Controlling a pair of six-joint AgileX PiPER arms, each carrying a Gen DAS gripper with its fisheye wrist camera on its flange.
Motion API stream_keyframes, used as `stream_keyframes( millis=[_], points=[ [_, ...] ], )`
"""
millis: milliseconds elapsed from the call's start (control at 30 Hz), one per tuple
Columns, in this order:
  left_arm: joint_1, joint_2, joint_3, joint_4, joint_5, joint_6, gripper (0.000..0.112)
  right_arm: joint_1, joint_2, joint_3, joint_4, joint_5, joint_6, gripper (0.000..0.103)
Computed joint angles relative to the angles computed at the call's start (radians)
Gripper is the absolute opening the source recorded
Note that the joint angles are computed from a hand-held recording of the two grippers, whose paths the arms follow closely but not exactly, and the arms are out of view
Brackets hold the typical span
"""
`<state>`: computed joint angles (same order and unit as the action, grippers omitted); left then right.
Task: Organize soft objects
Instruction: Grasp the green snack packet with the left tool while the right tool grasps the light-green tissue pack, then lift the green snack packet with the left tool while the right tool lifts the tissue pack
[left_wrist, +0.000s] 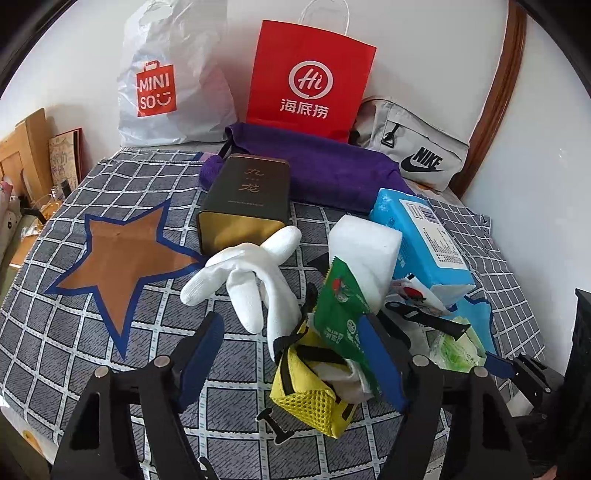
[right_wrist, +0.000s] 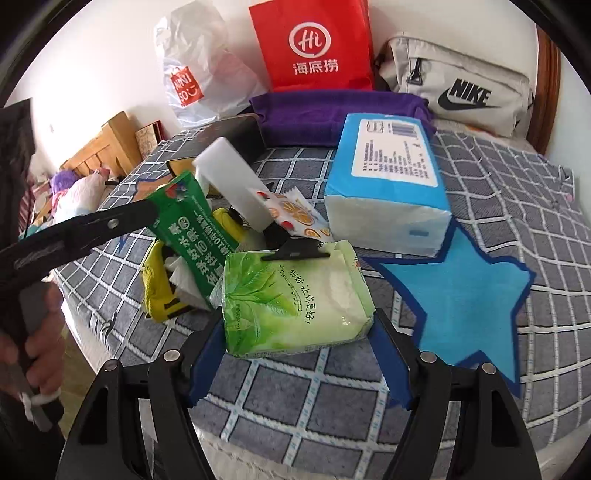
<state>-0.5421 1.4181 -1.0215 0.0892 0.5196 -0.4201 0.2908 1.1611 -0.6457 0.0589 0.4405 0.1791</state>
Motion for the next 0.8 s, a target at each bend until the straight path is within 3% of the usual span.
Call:
stream_keyframes(
  millis=[367,500,800],
  points=[
    [-0.050,0.062,-0.044,0.043,0.015,0.030,0.036,-0.125,-0.230,0.069,0.143,0.102,-0.243,0.074],
    [-0.008,0.056,-0.037,-0.104,0.001,0.160,0.018,-0.217,-0.194,0.080,0.175,0.097,-0.275,0.074],
    [0.067,-0.027,0.002,-0.246,-0.003,0.276,0.010,-0.330,-0.092,0.099,0.271,0.061,-0.345,0.074]
  ],
)
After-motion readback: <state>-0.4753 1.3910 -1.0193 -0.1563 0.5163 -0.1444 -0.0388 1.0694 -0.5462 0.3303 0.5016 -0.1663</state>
